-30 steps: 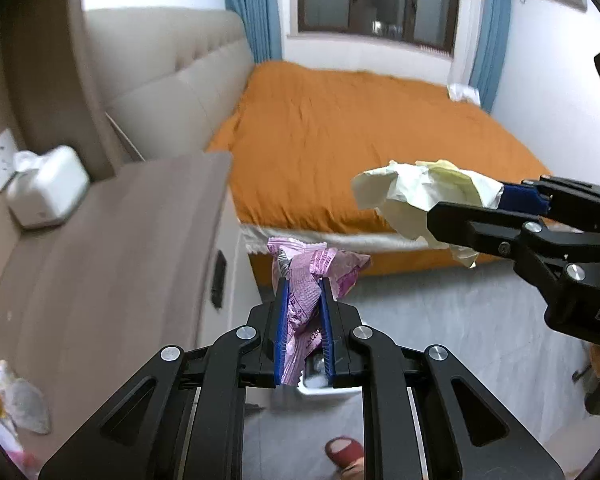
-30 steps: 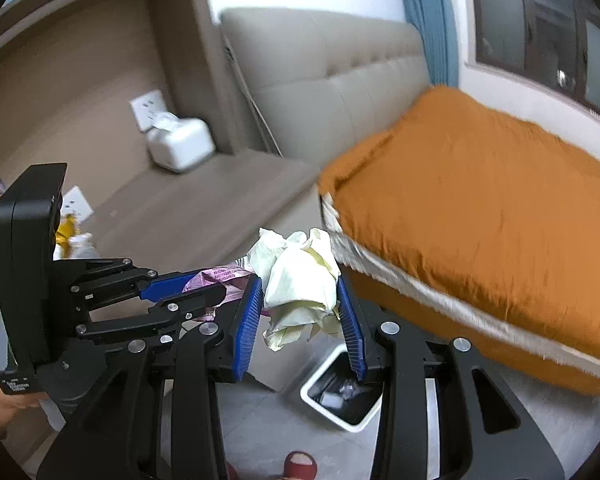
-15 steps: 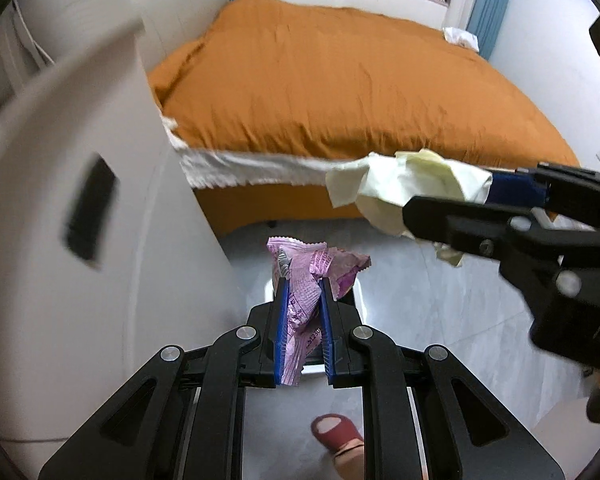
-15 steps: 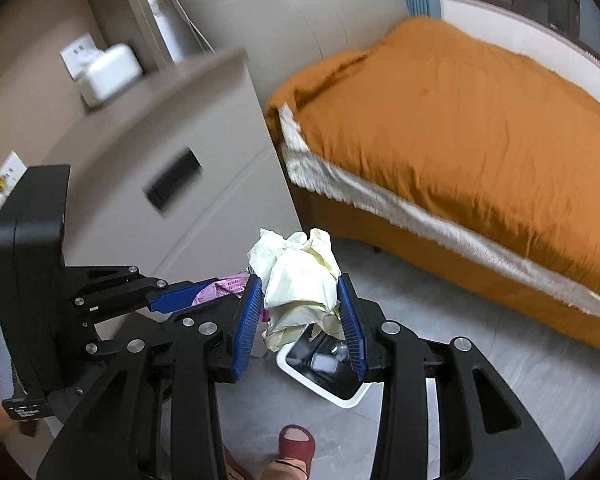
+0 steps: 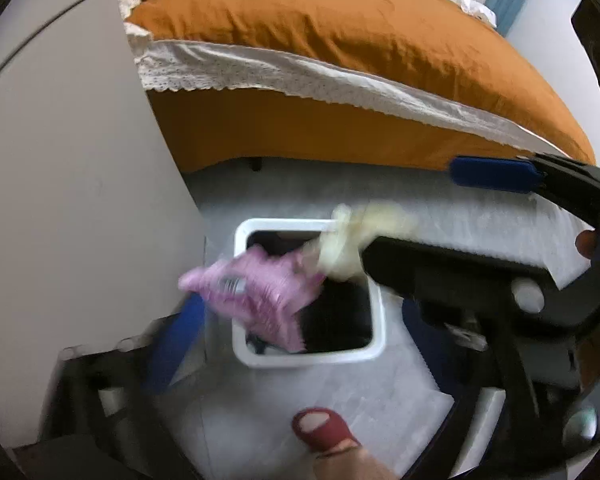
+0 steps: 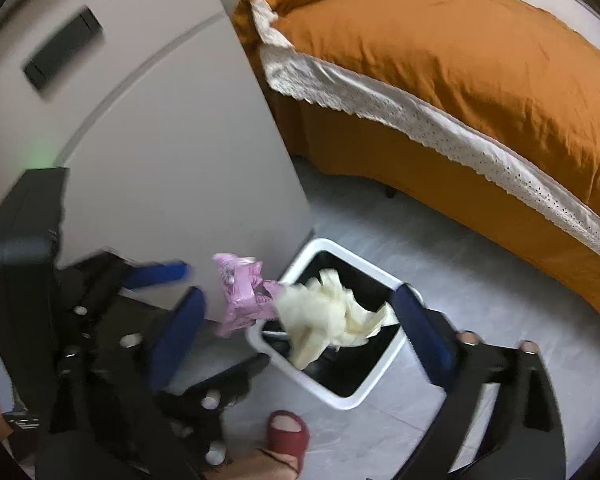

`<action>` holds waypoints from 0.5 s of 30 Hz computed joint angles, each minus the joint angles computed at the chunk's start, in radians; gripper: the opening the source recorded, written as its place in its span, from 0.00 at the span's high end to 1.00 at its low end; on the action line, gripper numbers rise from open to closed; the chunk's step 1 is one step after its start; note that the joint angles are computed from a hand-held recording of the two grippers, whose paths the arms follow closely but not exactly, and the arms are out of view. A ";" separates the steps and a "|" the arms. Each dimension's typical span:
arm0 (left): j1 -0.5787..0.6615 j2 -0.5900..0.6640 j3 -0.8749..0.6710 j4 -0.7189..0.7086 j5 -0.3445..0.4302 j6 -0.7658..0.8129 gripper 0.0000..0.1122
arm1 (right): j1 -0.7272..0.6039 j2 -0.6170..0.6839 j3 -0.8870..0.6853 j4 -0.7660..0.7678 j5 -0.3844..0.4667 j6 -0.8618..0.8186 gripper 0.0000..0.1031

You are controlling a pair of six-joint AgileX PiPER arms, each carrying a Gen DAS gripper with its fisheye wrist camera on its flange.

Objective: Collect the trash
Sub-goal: 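Open both tools above the bin to drop wrapper and tissue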

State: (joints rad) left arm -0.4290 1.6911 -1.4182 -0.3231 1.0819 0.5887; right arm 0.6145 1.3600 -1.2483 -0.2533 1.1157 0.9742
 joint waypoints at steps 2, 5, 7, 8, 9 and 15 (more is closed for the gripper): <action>0.002 0.025 0.000 -0.004 -0.005 0.006 0.13 | -0.015 0.009 0.041 0.005 -0.025 -0.016 0.05; 0.007 0.045 -0.010 -0.022 -0.001 0.036 0.13 | -0.020 0.005 0.073 0.002 -0.042 0.002 0.05; 0.009 0.036 0.001 -0.025 -0.007 0.057 0.13 | -0.013 -0.002 0.086 -0.018 -0.039 0.027 0.05; 0.009 0.036 -0.003 -0.028 0.002 0.062 0.13 | -0.018 0.001 0.087 -0.015 -0.041 0.025 0.05; 0.010 0.035 -0.006 -0.034 0.009 0.065 0.13 | -0.025 0.000 0.083 -0.003 -0.039 0.018 0.05; 0.029 0.021 -0.052 -0.048 0.070 0.049 0.13 | -0.002 0.003 0.001 -0.036 0.048 0.040 0.05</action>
State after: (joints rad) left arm -0.4002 1.7122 -1.4698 -0.3709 1.1517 0.6380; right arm 0.6128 1.3627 -1.2468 -0.2897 1.1641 1.0143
